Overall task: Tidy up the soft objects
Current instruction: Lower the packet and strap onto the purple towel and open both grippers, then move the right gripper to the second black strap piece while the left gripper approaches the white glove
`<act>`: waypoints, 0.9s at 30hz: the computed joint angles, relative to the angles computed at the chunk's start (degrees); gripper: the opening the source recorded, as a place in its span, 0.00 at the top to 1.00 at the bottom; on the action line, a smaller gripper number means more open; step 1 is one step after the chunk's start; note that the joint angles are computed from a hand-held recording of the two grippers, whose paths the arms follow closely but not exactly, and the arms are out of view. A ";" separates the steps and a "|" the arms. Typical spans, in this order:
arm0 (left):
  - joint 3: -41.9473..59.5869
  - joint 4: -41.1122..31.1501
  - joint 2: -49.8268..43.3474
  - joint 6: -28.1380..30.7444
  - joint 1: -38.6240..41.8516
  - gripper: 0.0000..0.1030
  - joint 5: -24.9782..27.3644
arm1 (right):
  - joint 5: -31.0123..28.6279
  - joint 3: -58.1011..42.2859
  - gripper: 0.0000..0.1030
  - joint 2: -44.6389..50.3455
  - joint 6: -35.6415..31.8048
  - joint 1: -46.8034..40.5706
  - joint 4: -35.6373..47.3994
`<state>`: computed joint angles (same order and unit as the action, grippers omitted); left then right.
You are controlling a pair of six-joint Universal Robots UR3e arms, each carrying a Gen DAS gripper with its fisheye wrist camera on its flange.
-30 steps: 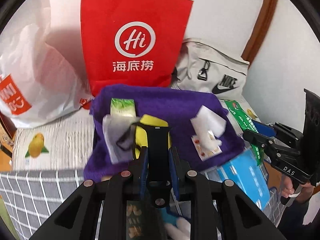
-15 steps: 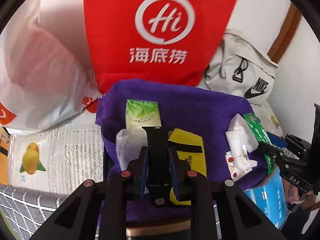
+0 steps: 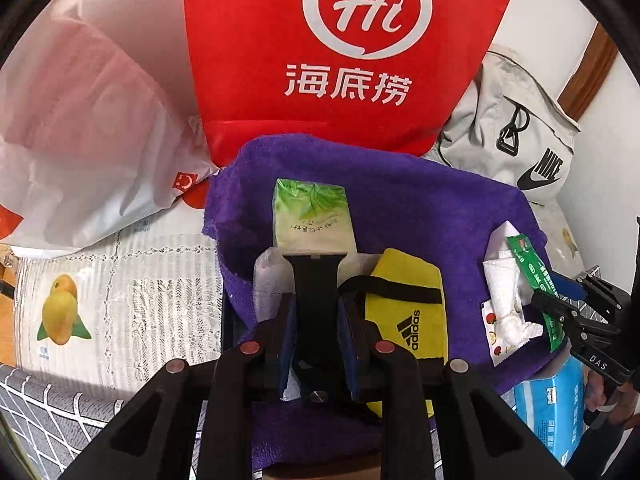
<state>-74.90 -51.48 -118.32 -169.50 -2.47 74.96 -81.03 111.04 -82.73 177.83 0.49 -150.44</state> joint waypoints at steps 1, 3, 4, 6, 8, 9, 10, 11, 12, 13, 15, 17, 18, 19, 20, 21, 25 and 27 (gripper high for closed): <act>-0.05 0.08 0.18 -0.16 0.09 0.70 -0.14 | 0.17 0.02 0.60 0.07 -0.16 0.04 -0.06; -0.49 0.38 0.78 -0.68 0.41 0.45 -0.66 | -0.33 -0.29 0.53 0.35 -0.33 0.49 0.16; -0.91 0.81 1.13 -0.79 0.52 0.43 -0.96 | -1.01 -0.45 0.51 0.43 -0.28 0.85 0.18; -1.02 0.51 1.71 -1.00 0.57 0.43 -1.11 | -1.70 -0.45 0.49 0.24 -0.45 1.24 -0.05; -1.36 0.08 2.72 -1.10 0.64 0.43 -1.34 | -2.72 -0.59 0.48 -0.21 -0.24 1.76 -0.07; -1.52 -0.06 3.22 -1.11 0.70 0.43 -1.46 | -3.13 -0.61 0.48 -0.60 -0.15 1.90 -0.06; -1.88 -0.23 4.02 -1.12 0.74 0.43 -1.58 | -3.60 -0.54 0.48 -1.40 0.07 2.09 0.05; -2.47 -0.44 5.26 -1.09 0.77 0.43 -1.70 | -3.61 -0.33 0.48 -2.59 0.24 2.16 0.25; -3.13 -0.39 6.28 -1.00 0.86 0.43 -1.78 | -3.39 -0.06 0.48 -3.76 0.31 2.16 0.51; -4.13 0.00 7.83 -1.07 0.86 0.43 -1.84 | -3.16 0.50 0.48 -5.35 0.44 2.20 0.73; -5.16 0.23 10.05 -1.22 0.70 0.43 -2.07 | -3.28 1.63 0.48 -8.90 1.07 3.01 1.63; -6.98 0.52 12.95 -1.28 0.56 0.43 -2.75 | -3.31 3.39 0.48 -13.10 1.91 4.20 2.81; -7.74 0.53 14.02 -1.21 0.50 0.43 -3.01 | -3.49 4.00 0.48 -14.93 2.11 5.01 3.89; -9.02 0.46 15.52 -0.97 0.41 0.43 -3.19 | -4.20 4.77 0.48 -16.89 2.73 6.32 4.84; -10.23 0.18 17.01 -0.68 0.12 0.43 -3.02 | -5.07 5.45 0.48 -18.74 3.50 7.82 6.08; -11.65 0.06 18.59 -0.41 -0.28 0.43 -2.52 | -5.65 5.76 0.48 -20.01 3.91 8.91 7.27; -19.77 0.14 26.51 1.37 -0.38 0.43 -1.62 | -8.03 9.59 0.48 -25.71 7.17 14.79 8.96; -23.78 -0.36 30.54 1.86 0.27 0.43 -1.66 | -8.74 11.16 0.48 -27.05 8.95 17.28 8.83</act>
